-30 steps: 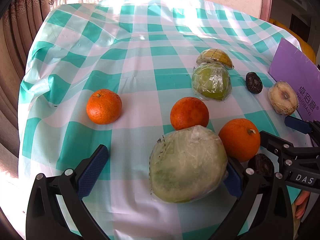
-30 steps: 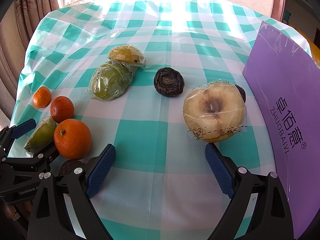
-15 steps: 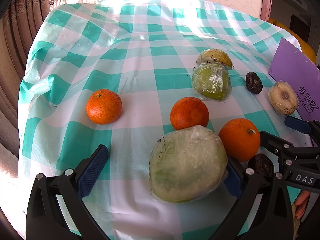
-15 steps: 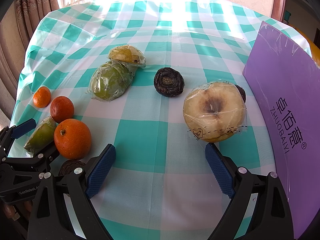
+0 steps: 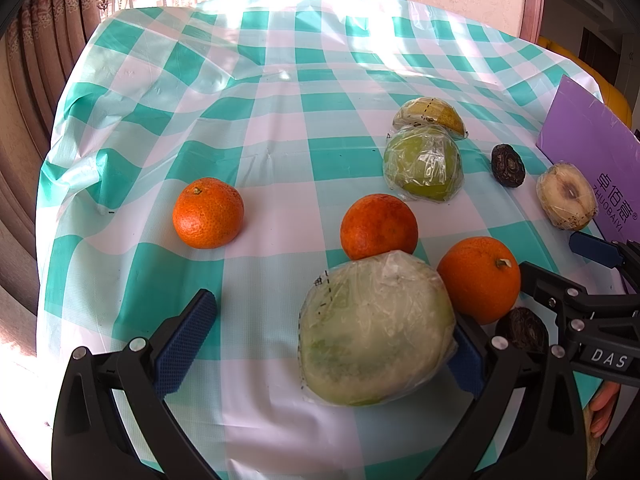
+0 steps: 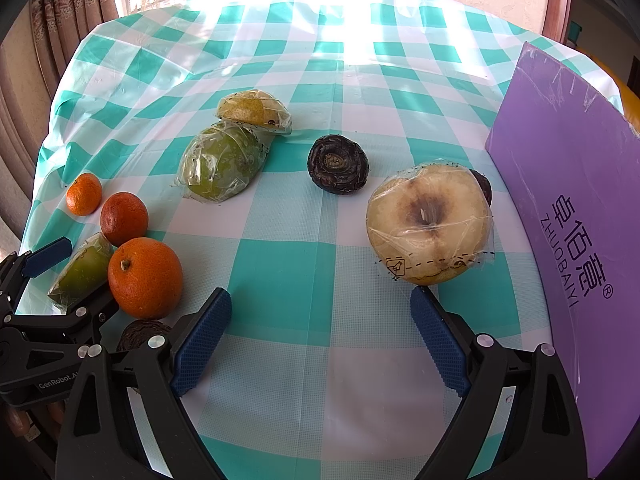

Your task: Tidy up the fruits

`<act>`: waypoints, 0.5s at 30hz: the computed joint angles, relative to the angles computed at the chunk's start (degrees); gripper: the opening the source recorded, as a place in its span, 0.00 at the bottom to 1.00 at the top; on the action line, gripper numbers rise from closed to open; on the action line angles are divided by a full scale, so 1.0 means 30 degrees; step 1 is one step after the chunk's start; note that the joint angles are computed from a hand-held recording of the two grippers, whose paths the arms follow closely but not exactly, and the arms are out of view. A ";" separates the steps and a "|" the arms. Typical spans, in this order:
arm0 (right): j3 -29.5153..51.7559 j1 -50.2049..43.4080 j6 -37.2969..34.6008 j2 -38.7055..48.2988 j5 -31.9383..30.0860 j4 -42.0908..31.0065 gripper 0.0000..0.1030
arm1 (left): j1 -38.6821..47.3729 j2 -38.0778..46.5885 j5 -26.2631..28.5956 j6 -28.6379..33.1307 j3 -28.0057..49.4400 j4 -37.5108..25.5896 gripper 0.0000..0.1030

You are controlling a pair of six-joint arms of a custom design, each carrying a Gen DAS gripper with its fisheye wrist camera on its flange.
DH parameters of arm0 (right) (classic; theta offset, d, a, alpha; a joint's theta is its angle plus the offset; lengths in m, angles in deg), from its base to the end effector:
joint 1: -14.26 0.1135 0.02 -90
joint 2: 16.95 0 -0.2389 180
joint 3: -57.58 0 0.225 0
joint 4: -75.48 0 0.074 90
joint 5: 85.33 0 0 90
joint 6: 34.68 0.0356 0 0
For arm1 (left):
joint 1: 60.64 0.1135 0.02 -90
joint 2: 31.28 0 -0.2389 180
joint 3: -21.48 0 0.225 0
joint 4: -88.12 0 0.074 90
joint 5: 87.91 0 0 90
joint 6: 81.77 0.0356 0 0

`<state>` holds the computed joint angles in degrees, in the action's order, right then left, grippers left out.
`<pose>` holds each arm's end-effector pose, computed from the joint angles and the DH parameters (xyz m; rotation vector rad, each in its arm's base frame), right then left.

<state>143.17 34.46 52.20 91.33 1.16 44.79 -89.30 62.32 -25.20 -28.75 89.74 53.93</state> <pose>0.3445 0.1291 0.1656 -0.5324 2.4542 0.1995 0.2640 -0.1257 0.1646 -0.3383 2.4247 0.1378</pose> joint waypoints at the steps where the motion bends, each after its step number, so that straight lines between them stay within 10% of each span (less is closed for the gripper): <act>1: 0.0000 0.0000 0.0000 0.0000 0.0000 0.0000 0.86 | 0.0001 -0.0009 0.0001 0.0001 -0.0010 0.0000 0.99; 15: 0.0148 0.0052 0.0027 0.0037 0.0078 -0.0258 0.86 | 0.0000 -0.0002 0.0000 0.0000 -0.0004 0.0004 0.99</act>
